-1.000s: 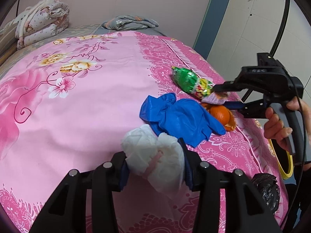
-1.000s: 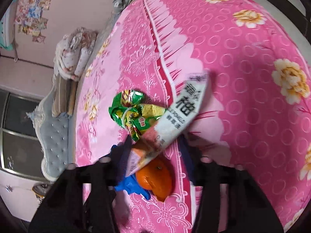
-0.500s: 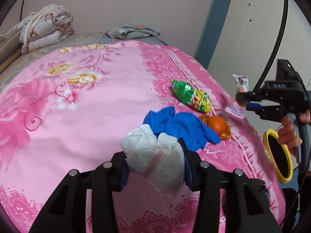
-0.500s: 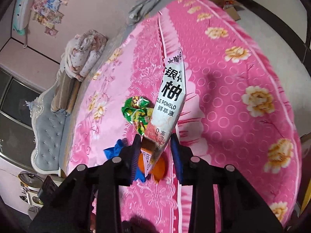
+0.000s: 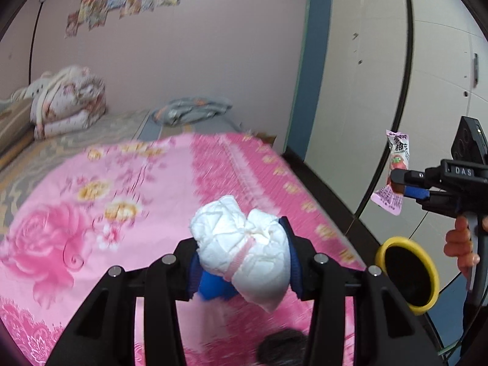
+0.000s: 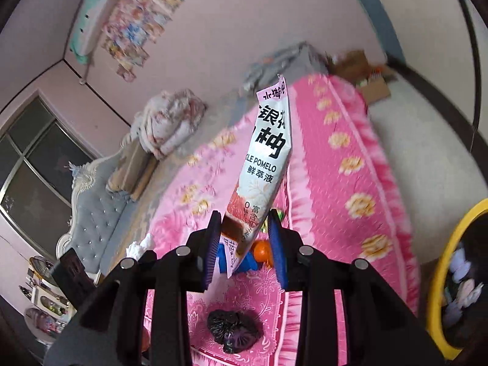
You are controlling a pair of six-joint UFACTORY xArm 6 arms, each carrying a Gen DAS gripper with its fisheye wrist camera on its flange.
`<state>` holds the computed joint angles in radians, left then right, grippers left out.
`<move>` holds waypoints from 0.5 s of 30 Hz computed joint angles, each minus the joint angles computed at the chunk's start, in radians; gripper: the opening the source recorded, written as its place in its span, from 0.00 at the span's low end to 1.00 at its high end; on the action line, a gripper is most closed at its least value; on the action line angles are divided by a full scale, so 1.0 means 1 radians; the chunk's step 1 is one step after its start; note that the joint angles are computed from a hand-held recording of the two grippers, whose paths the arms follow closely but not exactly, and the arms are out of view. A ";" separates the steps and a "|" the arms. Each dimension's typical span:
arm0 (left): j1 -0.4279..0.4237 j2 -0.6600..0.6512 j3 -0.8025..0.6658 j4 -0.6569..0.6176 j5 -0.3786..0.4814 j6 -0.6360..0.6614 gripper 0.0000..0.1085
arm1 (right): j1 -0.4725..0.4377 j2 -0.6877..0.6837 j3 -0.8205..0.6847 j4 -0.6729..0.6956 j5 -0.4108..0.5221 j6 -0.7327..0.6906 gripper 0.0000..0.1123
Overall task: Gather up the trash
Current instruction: 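Carry the tissue bundle and pomelo packet over the bin with both tools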
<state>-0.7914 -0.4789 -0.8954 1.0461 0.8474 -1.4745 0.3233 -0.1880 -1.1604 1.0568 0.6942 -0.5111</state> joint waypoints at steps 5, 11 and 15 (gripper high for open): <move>-0.091 0.132 -0.201 0.054 0.073 0.018 0.39 | -0.103 -0.160 0.069 0.008 0.024 -0.024 0.26; -0.120 0.273 -0.405 0.045 0.038 0.070 0.39 | -0.258 -0.266 0.099 0.001 0.061 -0.031 0.26; -0.133 0.392 -0.555 0.033 0.035 0.130 0.39 | -0.371 -0.318 0.113 -0.005 0.075 -0.042 0.26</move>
